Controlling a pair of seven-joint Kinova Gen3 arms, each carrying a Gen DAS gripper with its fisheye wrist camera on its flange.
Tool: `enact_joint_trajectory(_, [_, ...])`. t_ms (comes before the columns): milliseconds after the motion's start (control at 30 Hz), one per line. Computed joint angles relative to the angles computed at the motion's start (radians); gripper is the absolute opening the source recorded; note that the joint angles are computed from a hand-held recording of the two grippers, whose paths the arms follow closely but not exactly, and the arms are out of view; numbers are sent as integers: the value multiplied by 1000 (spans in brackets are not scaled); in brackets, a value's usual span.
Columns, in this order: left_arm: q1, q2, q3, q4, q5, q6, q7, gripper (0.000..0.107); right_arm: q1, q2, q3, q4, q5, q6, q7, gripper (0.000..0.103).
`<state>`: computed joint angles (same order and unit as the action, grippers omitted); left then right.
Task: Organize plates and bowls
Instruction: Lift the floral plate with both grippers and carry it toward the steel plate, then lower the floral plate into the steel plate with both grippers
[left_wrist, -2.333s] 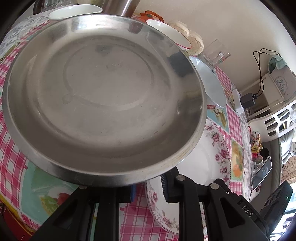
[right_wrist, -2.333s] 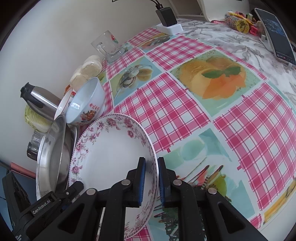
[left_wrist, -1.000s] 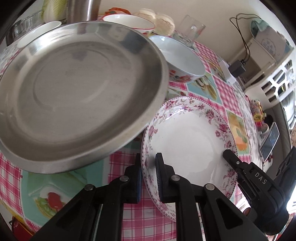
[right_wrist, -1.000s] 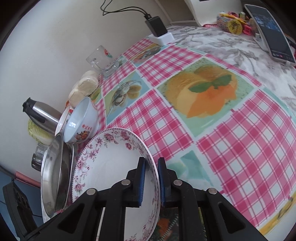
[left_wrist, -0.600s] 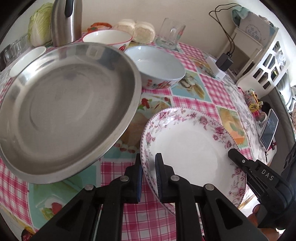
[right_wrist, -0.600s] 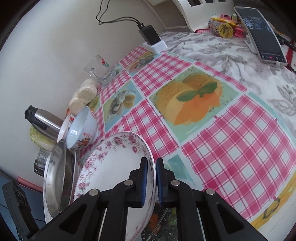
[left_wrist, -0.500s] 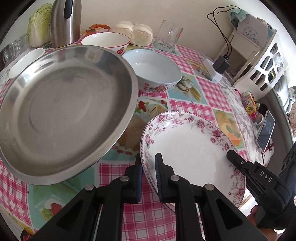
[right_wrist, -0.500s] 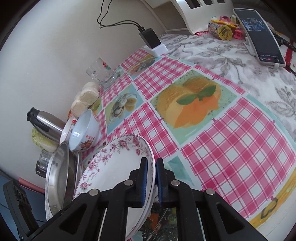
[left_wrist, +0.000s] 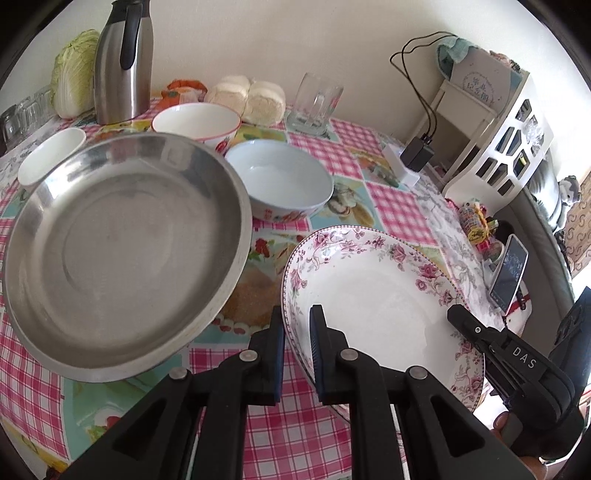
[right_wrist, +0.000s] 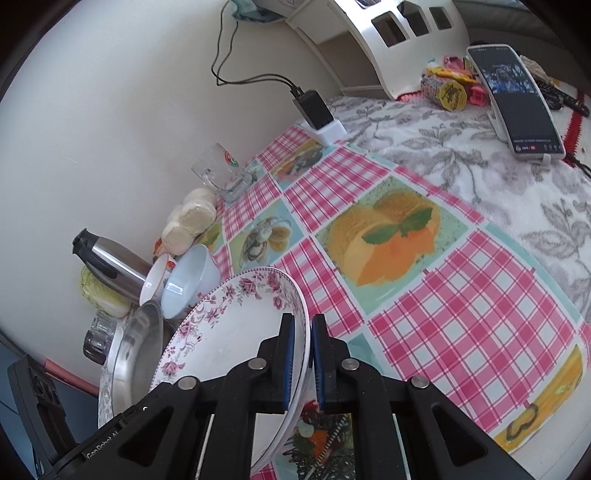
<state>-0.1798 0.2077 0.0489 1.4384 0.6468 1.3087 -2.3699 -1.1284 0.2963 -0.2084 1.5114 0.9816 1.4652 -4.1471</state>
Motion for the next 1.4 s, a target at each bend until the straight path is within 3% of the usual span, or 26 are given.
enact_joint_trajectory(267, [-56,4,-13,-13,105,36,-15,13,-37,17,8,-42,79,60,3,10])
enact_joint_trajectory(467, [-101,45,-16,-64,153,84,3,13,-46,51,27,-127,98,74,93,10])
enact_joint_trajectory(867, [-202,152,2,-185,193,109,84,13,-41,148,113,-311,77,-29,302,10])
enact_joint_trajectory(1400, [-314,301,42,-339,181,123,232,13,-13,304,241,-574,-82,-183,587,10])
